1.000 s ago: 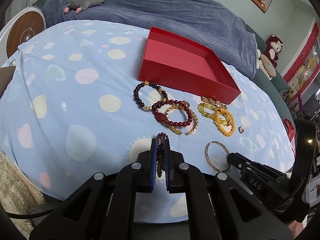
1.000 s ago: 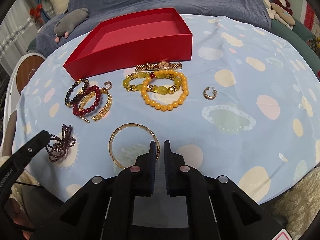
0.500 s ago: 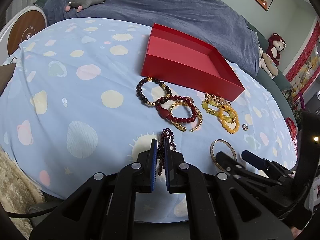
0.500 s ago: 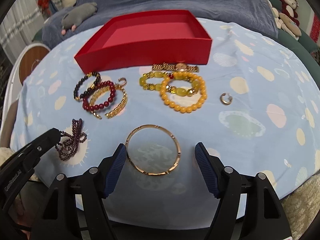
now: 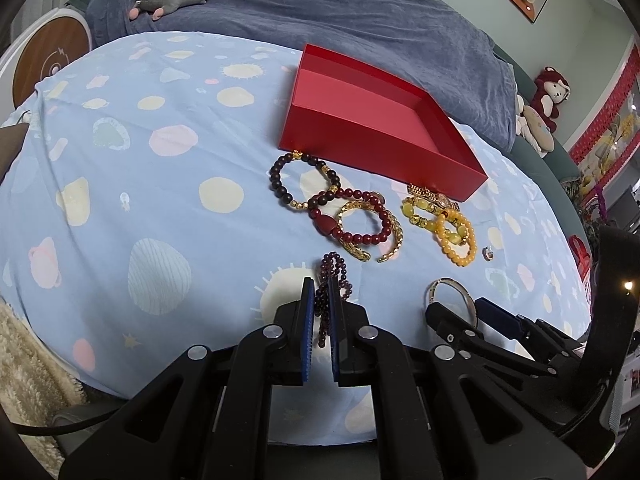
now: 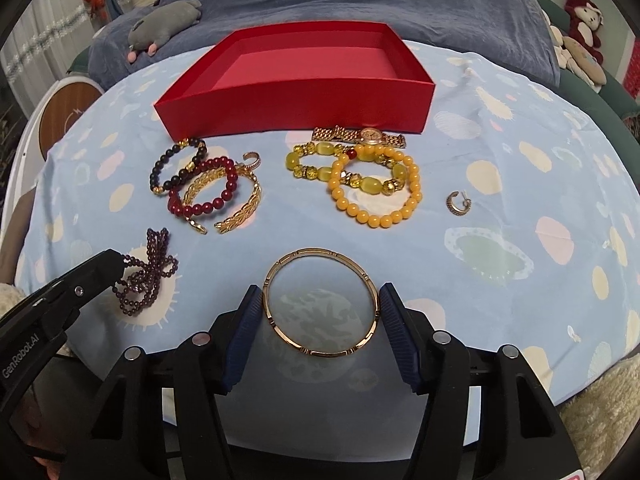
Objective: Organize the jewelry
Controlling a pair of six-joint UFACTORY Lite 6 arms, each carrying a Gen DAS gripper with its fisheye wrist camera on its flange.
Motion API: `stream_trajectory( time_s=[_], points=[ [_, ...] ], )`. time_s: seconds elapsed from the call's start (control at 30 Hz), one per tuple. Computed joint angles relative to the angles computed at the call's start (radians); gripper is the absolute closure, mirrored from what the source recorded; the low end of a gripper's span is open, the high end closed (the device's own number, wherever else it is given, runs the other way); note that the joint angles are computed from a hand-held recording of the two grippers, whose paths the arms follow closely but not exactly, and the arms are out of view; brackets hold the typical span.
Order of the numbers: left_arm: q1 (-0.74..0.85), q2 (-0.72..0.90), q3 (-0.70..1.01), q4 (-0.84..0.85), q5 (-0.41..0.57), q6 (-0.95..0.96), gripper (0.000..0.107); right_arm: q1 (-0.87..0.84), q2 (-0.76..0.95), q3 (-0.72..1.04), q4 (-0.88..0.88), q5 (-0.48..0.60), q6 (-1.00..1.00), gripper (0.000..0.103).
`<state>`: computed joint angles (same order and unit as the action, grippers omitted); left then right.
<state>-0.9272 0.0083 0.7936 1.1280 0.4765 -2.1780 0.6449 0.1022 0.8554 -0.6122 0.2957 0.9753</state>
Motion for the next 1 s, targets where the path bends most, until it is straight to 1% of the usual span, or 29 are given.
stream_trajectory(
  time_s=[0.17, 0.23, 0.3, 0.43, 0.57, 0.7, 0.87, 1.0],
  points=[
    [-0.008, -0.029, 0.018, -0.034, 0.015, 0.049, 0.1, -0.029, -0.079, -0.03, 0.09, -0.002, -0.092, 0.045],
    [-0.009, -0.044, 0.033, -0.05, 0.019, 0.08, 0.107, -0.046, -0.103, -0.027, 0.134, 0.002, -0.145, 0.045],
    [-0.004, -0.046, 0.068, -0.085, 0.032, 0.145, 0.107, -0.07, -0.119, -0.009, 0.192, 0.005, -0.216, 0.045],
    [0.042, -0.034, 0.153, -0.138, 0.023, 0.274, 0.107, -0.12, -0.108, 0.065, 0.304, 0.014, -0.366, 0.045],
    [0.092, -0.015, 0.219, -0.183, 0.023, 0.377, 0.107, -0.143, -0.097, 0.113, 0.307, 0.019, -0.398, 0.045],
    [0.097, -0.046, 0.171, -0.184, 0.025, 0.359, 0.107, -0.147, -0.123, 0.082, 0.306, 0.014, -0.4, 0.045],
    [0.067, -0.105, 0.04, -0.172, -0.003, 0.245, 0.106, -0.149, -0.147, 0.024, 0.358, -0.003, -0.431, 0.045],
    [0.023, -0.116, 0.005, -0.175, 0.023, 0.23, 0.106, -0.136, -0.166, -0.011, 0.358, -0.007, -0.416, 0.045]
  ],
)
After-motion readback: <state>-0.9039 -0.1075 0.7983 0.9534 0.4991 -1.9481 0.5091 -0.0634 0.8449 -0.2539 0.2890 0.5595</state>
